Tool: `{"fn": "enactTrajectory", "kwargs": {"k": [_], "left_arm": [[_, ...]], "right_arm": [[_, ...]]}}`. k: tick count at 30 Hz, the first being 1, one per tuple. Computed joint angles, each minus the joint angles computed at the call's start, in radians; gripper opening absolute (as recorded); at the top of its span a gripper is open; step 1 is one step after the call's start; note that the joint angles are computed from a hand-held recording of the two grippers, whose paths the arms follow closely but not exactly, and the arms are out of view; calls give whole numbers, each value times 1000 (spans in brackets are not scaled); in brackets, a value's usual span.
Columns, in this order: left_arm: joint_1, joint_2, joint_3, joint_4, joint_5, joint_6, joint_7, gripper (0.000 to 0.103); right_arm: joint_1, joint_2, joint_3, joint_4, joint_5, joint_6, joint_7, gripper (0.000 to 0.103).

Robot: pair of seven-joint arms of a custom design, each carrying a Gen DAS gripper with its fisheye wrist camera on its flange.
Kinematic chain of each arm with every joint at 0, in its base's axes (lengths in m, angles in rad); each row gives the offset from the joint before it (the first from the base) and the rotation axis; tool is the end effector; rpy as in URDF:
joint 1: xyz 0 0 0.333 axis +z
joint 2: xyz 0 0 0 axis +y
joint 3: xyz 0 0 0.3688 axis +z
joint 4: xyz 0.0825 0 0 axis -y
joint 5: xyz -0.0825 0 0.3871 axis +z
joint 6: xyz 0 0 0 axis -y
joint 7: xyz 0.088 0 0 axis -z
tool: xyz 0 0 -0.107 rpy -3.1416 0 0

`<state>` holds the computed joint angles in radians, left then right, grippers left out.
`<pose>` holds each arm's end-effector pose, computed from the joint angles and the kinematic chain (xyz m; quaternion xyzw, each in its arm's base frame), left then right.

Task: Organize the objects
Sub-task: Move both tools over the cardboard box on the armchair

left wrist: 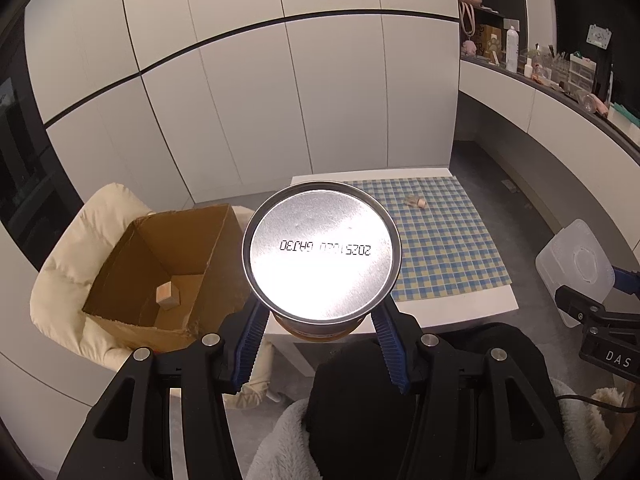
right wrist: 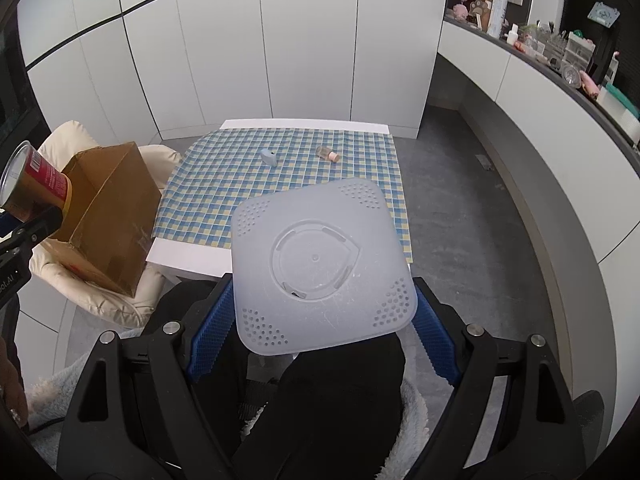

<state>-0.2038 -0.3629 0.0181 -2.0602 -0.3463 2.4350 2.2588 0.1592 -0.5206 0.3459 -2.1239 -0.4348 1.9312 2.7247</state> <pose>0.4697 -0.0872 0.7202 -0.3912 0.8350 -0.3138 0.2265 0.3487 0.2084 0.6868 -0.4534 0.8300 -0.2886 0.1491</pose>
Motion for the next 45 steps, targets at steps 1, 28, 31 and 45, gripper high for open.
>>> {"fn": "enactTrajectory", "kwargs": {"k": [1, 28, 31, 45], "left_arm": [[0, 0, 1, 1, -1, -1, 3, 53], [59, 41, -12, 12, 52, 2, -72, 53], [72, 49, -11, 18, 64, -3, -96, 53], [129, 57, -7, 11, 139, 32, -180, 53]], "right_arm": [[0, 0, 2, 1, -1, -1, 2, 86], [20, 55, -28, 1, 17, 56, -35, 86], [27, 69, -30, 7, 14, 73, -44, 84], [89, 215, -54, 83, -14, 194, -121, 84]]}}
